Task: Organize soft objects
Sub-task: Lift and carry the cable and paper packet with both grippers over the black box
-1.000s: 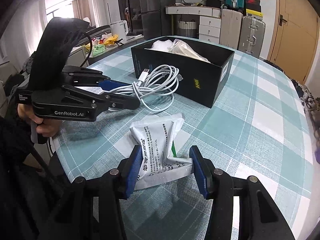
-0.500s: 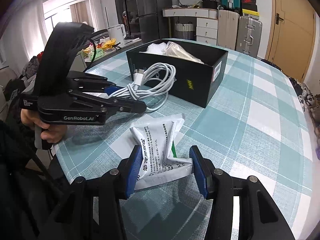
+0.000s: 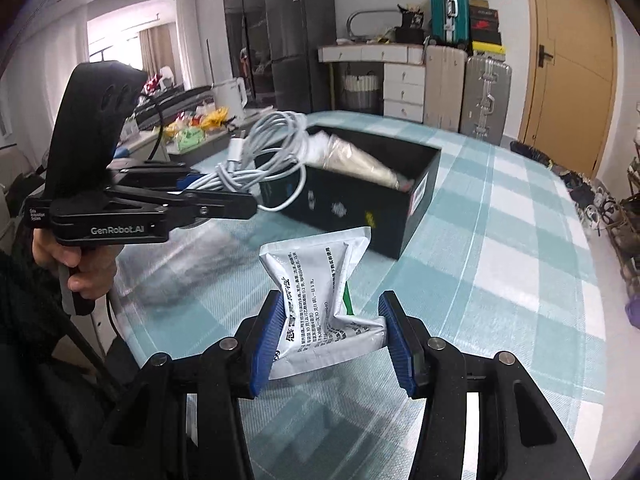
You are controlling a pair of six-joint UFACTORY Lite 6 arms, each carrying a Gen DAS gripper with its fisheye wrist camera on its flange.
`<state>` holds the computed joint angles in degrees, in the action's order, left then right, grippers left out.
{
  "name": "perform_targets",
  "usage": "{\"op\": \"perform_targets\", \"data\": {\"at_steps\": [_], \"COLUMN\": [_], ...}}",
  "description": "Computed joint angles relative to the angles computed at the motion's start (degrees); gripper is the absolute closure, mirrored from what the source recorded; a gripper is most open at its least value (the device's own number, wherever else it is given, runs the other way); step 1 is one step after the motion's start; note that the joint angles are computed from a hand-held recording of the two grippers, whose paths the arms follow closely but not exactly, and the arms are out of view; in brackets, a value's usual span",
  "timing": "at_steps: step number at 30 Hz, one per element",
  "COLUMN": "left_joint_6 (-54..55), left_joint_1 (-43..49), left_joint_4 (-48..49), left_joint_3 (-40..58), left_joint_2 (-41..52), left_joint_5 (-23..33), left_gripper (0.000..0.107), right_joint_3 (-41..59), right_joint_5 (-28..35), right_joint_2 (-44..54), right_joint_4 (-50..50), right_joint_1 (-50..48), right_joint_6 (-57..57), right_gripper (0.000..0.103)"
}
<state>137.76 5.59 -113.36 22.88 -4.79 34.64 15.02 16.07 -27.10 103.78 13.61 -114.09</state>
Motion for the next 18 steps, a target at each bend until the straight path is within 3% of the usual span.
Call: {"op": "perform_targets", "data": {"at_steps": [8, 18], "left_joint_6": [-4.51, -6.8], "left_joint_1": [5.17, 8.06], "left_joint_4": [3.98, 3.96], "left_joint_3": [1.6, 5.02], "left_joint_2": [-2.07, -1.21], "left_joint_5": [1.89, 1.93], "left_gripper": [0.078, 0.078], "right_joint_3": [2.26, 7.71], "right_joint_5": [-2.46, -2.45], "right_joint_2": [-2.4, 1.71], "right_joint_4": [1.05, 14.47], "right_joint_1": [1.39, 2.06], "right_joint_6": [2.21, -6.95], "right_gripper": [0.054, 0.054]}}
